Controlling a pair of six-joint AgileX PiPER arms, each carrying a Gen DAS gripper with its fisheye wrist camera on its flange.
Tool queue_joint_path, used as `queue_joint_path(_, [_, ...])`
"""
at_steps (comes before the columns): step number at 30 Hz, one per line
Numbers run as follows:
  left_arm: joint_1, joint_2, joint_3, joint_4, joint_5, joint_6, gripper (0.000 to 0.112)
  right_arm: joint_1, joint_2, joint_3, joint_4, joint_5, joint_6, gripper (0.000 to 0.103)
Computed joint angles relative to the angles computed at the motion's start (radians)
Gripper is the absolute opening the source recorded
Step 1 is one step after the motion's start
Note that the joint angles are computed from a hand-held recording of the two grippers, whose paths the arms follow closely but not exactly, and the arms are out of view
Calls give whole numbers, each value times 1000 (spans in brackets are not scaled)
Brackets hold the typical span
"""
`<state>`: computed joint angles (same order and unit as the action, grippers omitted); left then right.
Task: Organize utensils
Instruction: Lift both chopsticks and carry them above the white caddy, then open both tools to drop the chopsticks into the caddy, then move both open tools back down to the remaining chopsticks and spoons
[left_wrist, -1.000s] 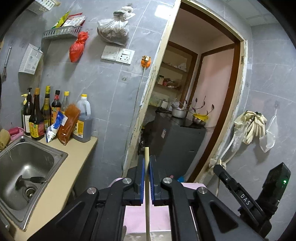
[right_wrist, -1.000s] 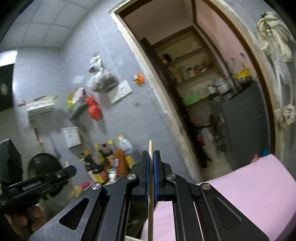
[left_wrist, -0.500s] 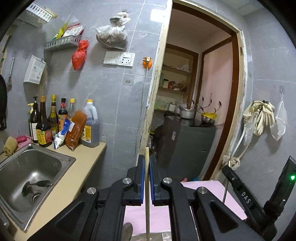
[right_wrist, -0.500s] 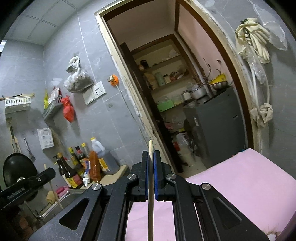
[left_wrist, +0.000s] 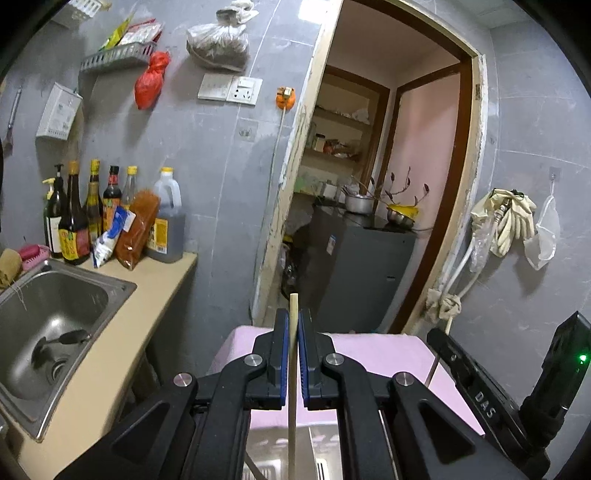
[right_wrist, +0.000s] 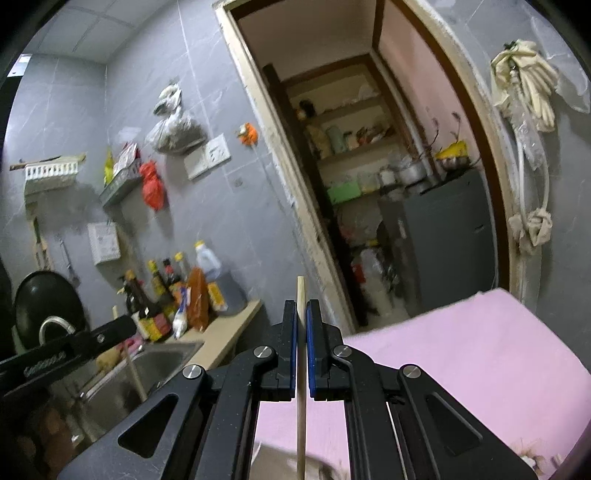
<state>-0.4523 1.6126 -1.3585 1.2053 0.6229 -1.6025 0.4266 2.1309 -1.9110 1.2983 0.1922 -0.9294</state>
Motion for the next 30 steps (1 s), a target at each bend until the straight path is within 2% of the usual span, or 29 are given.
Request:
queue_joint_path(3, [13, -18, 16, -68, -46, 48, 6, -12, -58, 97, 80, 32, -115, 9])
queue_joint_path(6, [23, -36, 28, -152, -80, 103, 8, -35, -108, 184, 192, 65, -229, 36])
queue_joint_path(7, [20, -39, 29, -170, -75, 114, 10, -45, -124, 210, 234, 81, -265, 37])
queue_joint_path(12, [-26, -56, 40, -165, -39, 93, 29, -89, -200, 296, 267, 114, -306, 38])
queue_joint_path(14, [-59, -60, 36, -150, -8, 71, 44, -112, -240, 333, 277, 119, -326, 48])
queue_joint_path(15, [-73, -62, 35, -137, 4, 54, 47, -126, -260, 350, 282, 123, -337, 54])
queue_joint_path(17, [-117, -61, 24, -103, 46, 23, 56, -155, -297, 378, 269, 136, -339, 61])
queue_joint_path(19, [-160, -48, -5, -90, 95, 30, 63, -188, -327, 392, 228, 161, -314, 74])
queue_joint_path(21, [-212, -31, -36, -69, 149, 24, 71, -229, -353, 403, 179, 199, -280, 81])
queue_joint_path(22, [-237, -20, -54, -61, 178, 18, 79, -255, -366, 408, 152, 223, -258, 84])
queue_joint_path(23, [-268, -4, -77, -48, 218, 5, 87, -277, -377, 414, 138, 243, -249, 86])
queue_joint_path(25, [-329, 32, -121, -10, 297, -28, 93, -328, -399, 432, 125, 278, -254, 96])
queue_joint_path(30, [-437, 144, -241, 33, 443, -43, 99, -430, -446, 480, 90, 308, -317, 99])
